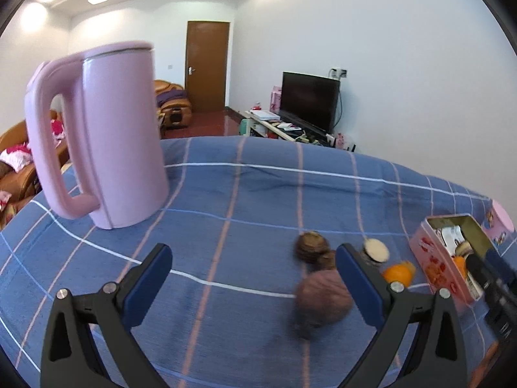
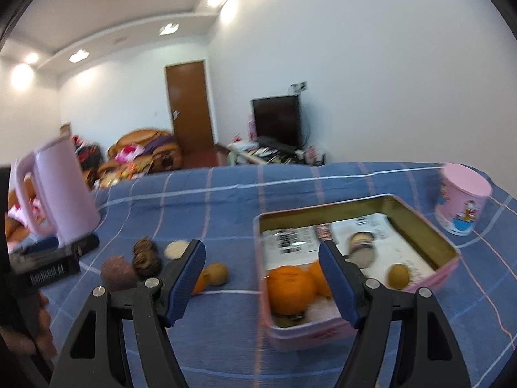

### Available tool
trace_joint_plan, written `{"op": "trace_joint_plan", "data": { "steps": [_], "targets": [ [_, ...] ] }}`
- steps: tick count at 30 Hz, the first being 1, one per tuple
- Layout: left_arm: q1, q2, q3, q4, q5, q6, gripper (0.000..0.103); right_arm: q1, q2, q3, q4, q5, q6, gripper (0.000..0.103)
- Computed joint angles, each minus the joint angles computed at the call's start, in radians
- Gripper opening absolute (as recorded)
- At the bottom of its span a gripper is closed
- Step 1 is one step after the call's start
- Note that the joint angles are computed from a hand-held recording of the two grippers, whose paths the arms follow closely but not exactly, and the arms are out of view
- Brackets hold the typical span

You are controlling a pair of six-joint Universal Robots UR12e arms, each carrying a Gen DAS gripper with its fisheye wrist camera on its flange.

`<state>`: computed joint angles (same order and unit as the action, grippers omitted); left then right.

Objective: Organize fruits
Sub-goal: 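Move the left tool toward the beet while the right tool approaches a small orange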

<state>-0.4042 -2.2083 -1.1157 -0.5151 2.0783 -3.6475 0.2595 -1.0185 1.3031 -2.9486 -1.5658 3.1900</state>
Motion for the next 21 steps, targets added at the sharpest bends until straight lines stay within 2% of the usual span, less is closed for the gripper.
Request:
{"op": "trace_joint_plan", "data": {
  "steps": [6, 8, 10, 11, 15, 18, 21],
  "targets": [
    [0.019, 0.019, -0.024, -0.009, -0.004, 0.008, 0.103, 0.013, 0.024, -0.054, 0.120, 0.090, -0.070, 0.073],
    [0.025, 0.023, -0.026, -0.022, -0.015, -0.004, 0.103, 0.017, 0.034, -0.079, 0.179, 0.120, -0.097, 0.067],
    [0.028, 0.025, -0.025, -0.050, -0.020, -0.025, 0.103, 0.022, 0.047, -0.111, 0.258, 0.128, -0.116, 0.048],
    [0.030, 0.026, -0.025, -0.060, -0.031, -0.033, 0.103, 0.023, 0.054, -0.127, 0.297, 0.140, -0.115, 0.045],
    [0.034, 0.029, -0.025, -0.075, -0.057, -0.037, 0.103, 0.016, 0.072, -0.165, 0.389, 0.197, -0.090, 0.045],
    [0.031, 0.027, -0.021, -0.073, -0.055, -0.026, 0.103, 0.016, 0.079, -0.177, 0.402, 0.200, -0.073, 0.045],
    [0.030, 0.028, -0.022, -0.073, -0.051, -0.020, 0.103, 0.022, 0.092, -0.205, 0.453, 0.174, -0.070, 0.045]
  ]
}}
